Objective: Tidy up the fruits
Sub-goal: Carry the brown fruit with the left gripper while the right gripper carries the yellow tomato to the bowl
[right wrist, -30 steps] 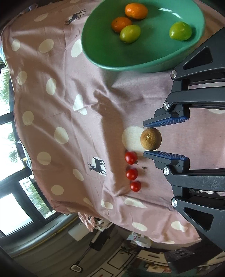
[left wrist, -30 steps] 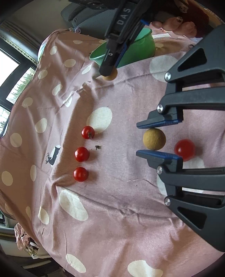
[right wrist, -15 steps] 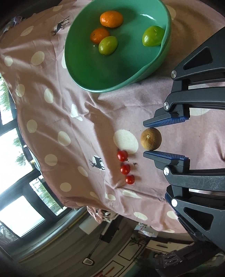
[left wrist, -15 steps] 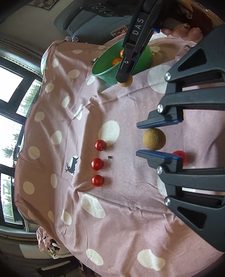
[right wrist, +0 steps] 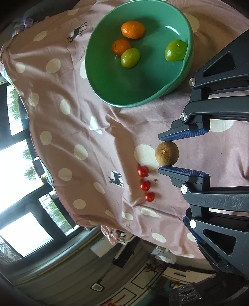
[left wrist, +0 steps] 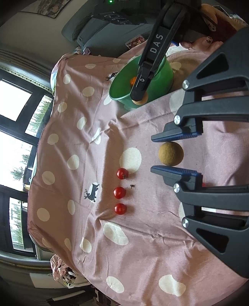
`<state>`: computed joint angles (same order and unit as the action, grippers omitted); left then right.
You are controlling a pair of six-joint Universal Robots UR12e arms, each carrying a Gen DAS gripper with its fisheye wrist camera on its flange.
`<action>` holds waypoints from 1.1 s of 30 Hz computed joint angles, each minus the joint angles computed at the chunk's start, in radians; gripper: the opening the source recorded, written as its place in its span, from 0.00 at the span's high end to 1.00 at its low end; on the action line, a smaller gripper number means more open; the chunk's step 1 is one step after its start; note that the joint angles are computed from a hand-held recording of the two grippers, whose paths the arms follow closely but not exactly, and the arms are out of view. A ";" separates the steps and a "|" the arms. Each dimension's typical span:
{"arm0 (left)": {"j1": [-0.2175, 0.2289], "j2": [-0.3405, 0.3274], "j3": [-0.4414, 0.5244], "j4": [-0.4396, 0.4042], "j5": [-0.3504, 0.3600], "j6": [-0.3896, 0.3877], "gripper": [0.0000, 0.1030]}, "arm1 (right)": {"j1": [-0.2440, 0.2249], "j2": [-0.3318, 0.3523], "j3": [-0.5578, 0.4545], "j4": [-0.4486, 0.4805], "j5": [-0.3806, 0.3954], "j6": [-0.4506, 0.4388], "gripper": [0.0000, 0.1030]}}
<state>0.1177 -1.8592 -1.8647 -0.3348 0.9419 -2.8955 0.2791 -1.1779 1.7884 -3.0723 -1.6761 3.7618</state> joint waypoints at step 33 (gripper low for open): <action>-0.161 -0.013 0.076 -0.042 -0.030 0.035 0.76 | -0.081 -0.118 0.165 -0.104 -0.195 0.145 0.71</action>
<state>-0.0432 -1.8718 -1.7889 -0.3771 0.9121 -2.8604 0.1985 -1.2956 1.9536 -3.1761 -1.8714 3.9067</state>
